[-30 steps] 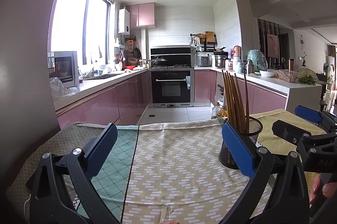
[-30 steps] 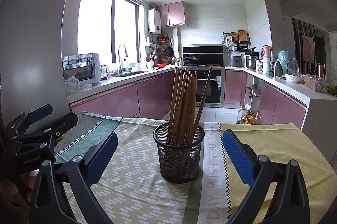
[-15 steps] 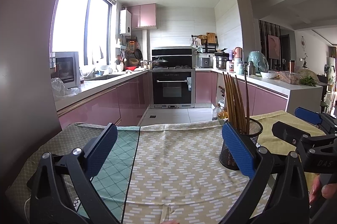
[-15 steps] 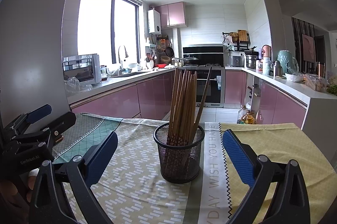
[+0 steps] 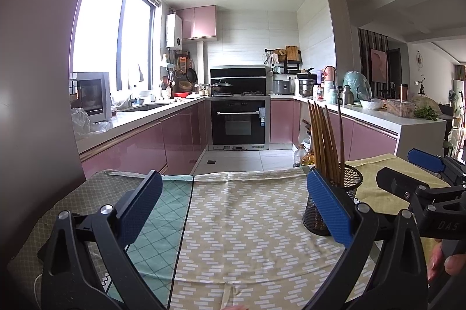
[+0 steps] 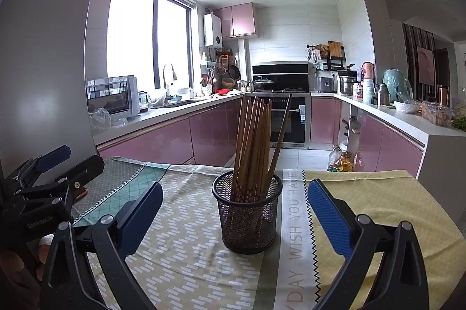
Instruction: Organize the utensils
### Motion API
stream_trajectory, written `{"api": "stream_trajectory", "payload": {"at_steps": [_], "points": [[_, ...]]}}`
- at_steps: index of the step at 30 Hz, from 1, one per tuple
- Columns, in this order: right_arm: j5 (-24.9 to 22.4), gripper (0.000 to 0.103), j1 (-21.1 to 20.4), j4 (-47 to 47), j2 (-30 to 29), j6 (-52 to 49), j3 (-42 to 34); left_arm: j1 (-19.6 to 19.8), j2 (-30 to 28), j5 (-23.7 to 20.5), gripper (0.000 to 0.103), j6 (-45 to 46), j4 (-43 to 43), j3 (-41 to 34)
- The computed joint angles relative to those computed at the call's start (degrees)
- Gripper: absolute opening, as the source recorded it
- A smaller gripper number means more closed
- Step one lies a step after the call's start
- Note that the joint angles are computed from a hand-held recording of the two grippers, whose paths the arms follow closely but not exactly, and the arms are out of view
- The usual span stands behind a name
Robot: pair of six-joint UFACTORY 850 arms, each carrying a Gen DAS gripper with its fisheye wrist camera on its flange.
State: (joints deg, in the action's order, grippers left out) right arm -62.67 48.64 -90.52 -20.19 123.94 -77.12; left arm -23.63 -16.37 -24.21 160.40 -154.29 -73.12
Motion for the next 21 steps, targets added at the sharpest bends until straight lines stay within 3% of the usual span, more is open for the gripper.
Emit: {"api": "stream_trajectory", "payload": {"at_steps": [21], "points": [[-0.1,0.097,0.1,0.3,0.0,0.0,-0.2,-0.2,0.3,0.3,0.098,0.6,-0.8,0.2]]}}
